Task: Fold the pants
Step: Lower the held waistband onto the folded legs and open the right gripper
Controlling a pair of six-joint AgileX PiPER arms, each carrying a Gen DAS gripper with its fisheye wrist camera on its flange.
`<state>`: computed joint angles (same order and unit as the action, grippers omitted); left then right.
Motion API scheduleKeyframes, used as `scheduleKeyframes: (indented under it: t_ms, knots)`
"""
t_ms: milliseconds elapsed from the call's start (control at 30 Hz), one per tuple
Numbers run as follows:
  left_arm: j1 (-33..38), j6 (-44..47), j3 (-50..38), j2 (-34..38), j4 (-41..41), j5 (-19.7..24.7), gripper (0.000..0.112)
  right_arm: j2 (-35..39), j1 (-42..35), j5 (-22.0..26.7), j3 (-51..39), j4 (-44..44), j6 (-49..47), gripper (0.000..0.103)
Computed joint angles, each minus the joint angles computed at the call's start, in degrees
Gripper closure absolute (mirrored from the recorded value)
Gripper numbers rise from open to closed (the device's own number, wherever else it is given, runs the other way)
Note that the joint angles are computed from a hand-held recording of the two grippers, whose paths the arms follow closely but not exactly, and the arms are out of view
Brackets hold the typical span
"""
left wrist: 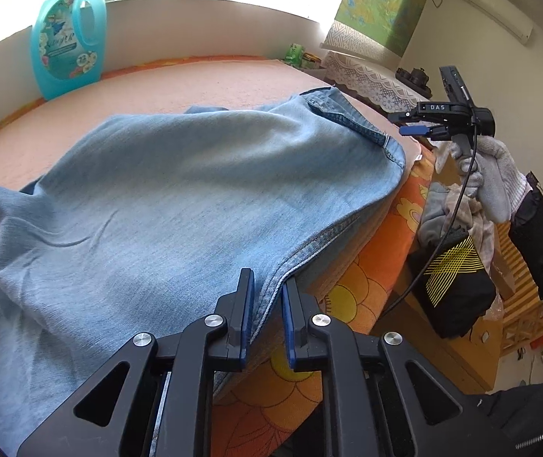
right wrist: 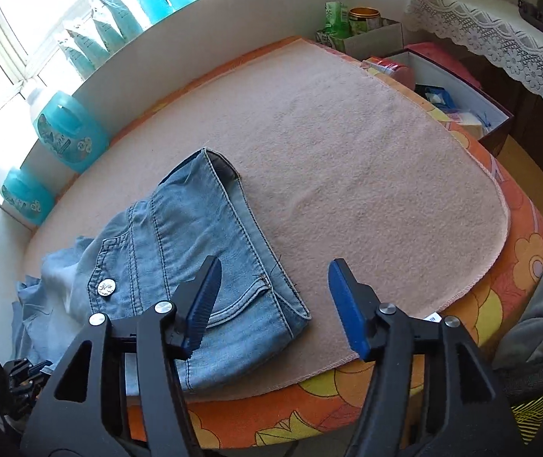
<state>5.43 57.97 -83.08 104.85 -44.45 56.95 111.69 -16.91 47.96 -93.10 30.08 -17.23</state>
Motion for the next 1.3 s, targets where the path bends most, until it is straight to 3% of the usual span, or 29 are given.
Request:
scheduleKeyframes:
  t_ms: [167, 233, 400, 567, 600, 633, 667, 733, 833, 967, 1133, 1200, 1300]
  knots:
    - [5.1, 0.3, 0.2, -2.9, -1.8, 1.6, 0.096, 8.0, 0.1, 3.5, -7.9, 3.0, -3.2, 0.042]
    - [7.9, -0.5, -0.3, -3.5, -1.7, 0.7, 0.095, 8.8, 0.6, 1.7, -8.0, 4.4, -6.6, 0.038]
    - [14.8, -7.0, -5.3, -0.3, 2.7, -5.6, 0.093, 10.2, 1.2, 1.3, -7.7, 12.6, -16.6, 0.033]
    - [20.2, -14.9, -12.7, 6.8, 8.8, -10.6, 0.093, 11.0, 4.7, -1.3, -9.0, 9.0, -16.7, 0.031]
    - [21.0, -16.5, -14.6, 8.3, 10.0, -10.5, 0.093, 11.0, 5.2, -1.3, -9.1, 8.4, -16.6, 0.037]
    - [21.5, -18.2, -16.3, 9.9, 11.4, -10.5, 0.093, 11.1, 5.5, -0.3, -9.5, 8.8, -17.0, 0.057]
    - [22.0, -19.5, -17.5, 11.2, 12.5, -10.9, 0.093, 10.6, 6.2, -1.1, -8.6, 7.8, -15.9, 0.064]
    - [22.7, -21.7, -19.4, 13.4, 14.2, -11.2, 0.093, 8.6, 7.8, -4.5, -5.8, 5.1, -13.7, 0.074]
    - [23.6, -23.6, -21.2, 16.1, 16.2, -11.3, 0.093, 4.7, 8.9, -8.8, -0.7, 4.7, -11.5, 0.081]
    - [23.7, -23.3, -21.3, 17.6, 15.9, -12.1, 0.093, -1.4, 12.3, -14.7, 3.6, -6.5, 0.7, 0.086]
    - [24.4, -22.5, -20.6, 17.4, 14.1, -12.7, 0.093, -12.7, 16.3, -24.0, 12.9, -35.1, 26.2, 0.092]
    - [24.9, -21.6, -20.9, 17.8, 12.9, -12.2, 0.093, -10.7, 17.5, -21.1, 12.4, -44.4, 35.1, 0.092]
    - [25.5, -21.1, -20.8, 17.8, 12.5, -11.8, 0.093, -4.6, 17.1, -15.7, 8.5, -42.8, 33.6, 0.091]
